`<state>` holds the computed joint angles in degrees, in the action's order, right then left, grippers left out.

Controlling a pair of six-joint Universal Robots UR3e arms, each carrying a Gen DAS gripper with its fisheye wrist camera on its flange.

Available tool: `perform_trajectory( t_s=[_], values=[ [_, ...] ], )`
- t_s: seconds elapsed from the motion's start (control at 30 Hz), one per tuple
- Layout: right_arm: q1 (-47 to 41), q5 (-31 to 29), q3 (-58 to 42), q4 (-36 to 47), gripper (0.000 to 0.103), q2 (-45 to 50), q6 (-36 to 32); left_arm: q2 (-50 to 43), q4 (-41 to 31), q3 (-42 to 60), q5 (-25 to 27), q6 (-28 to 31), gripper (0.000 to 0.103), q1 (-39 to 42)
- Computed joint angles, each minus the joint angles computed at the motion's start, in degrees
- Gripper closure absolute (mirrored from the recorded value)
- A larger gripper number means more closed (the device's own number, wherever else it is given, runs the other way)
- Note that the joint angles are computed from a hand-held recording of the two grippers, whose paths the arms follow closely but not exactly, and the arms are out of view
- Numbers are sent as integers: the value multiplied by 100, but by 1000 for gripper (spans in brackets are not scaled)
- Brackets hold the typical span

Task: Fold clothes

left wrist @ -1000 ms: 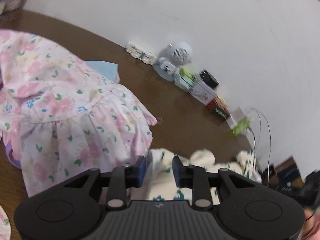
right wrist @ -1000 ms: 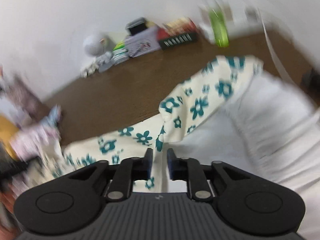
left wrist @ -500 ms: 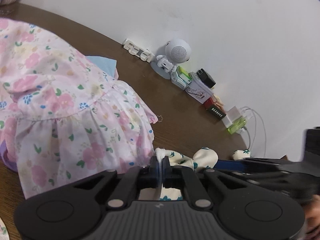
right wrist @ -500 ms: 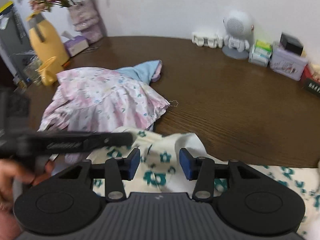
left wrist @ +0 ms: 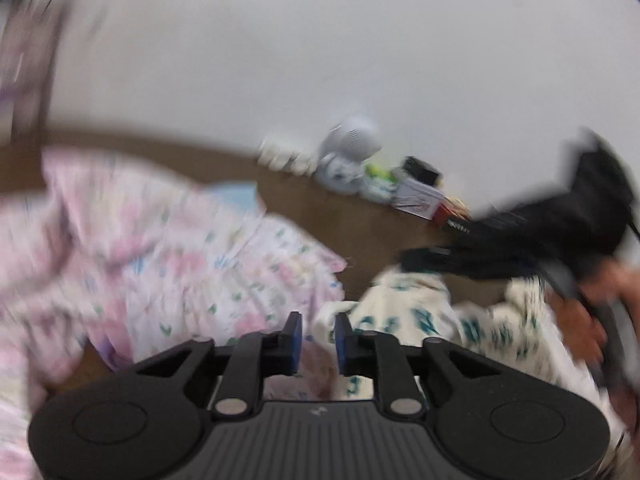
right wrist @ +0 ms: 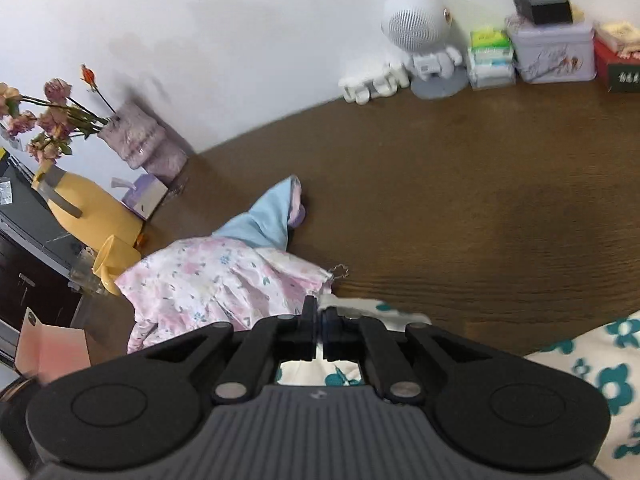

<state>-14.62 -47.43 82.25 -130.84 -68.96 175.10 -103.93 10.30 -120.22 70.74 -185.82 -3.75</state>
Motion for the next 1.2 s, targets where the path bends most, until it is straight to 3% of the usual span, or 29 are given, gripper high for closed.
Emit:
perform_trajectory(
  t_s=[0.2, 0.27, 0.33, 0.43, 0.5, 0.63, 0.7, 0.9, 1.07, 1.2],
  values=[
    [194, -289, -96, -203, 99, 287, 143, 467, -437, -392, 200, 1219, 87, -767],
    [36, -179, -68, 238, 90, 130, -84, 384, -719, -270, 466, 1452, 87, -1055],
    [-193, -60, 79, 638, 67, -196, -362, 294, -916, -203, 626, 1523, 87, -1192],
    [-731, 102, 639, 1204, 60, -1220, -1173, 324, -934, -275, 719, 1460, 87, -1243],
    [-1088, -122, 1082, 1588, 58, -2081, -1852, 476, -726, -515, 593, 1419, 85, -1159],
    [-1611, -1308, 2677, 1255, 57, -3931, -3481, 582, -779, -623, 714, 1473, 85, -1257],
    [-1940, -1595, 3313, 1347, 57, -4526, -4087, 531, -969, -535, 840, 1505, 86, -1370],
    [-3503, -1270, 4428, 2432, 57, -5731, -5454, 618, -851, -707, 1391, 1643, 91, -1812],
    [-4242, -1033, 4416, 3928, 58, -6570, -6674, 945, -1274, -763, 1977, 1644, 99, -2343],
    [-4258, -1163, 3883, 4823, 58, -6439, -7111, 1218, -2097, -459, 2108, 1637, 94, -2473]
  ],
)
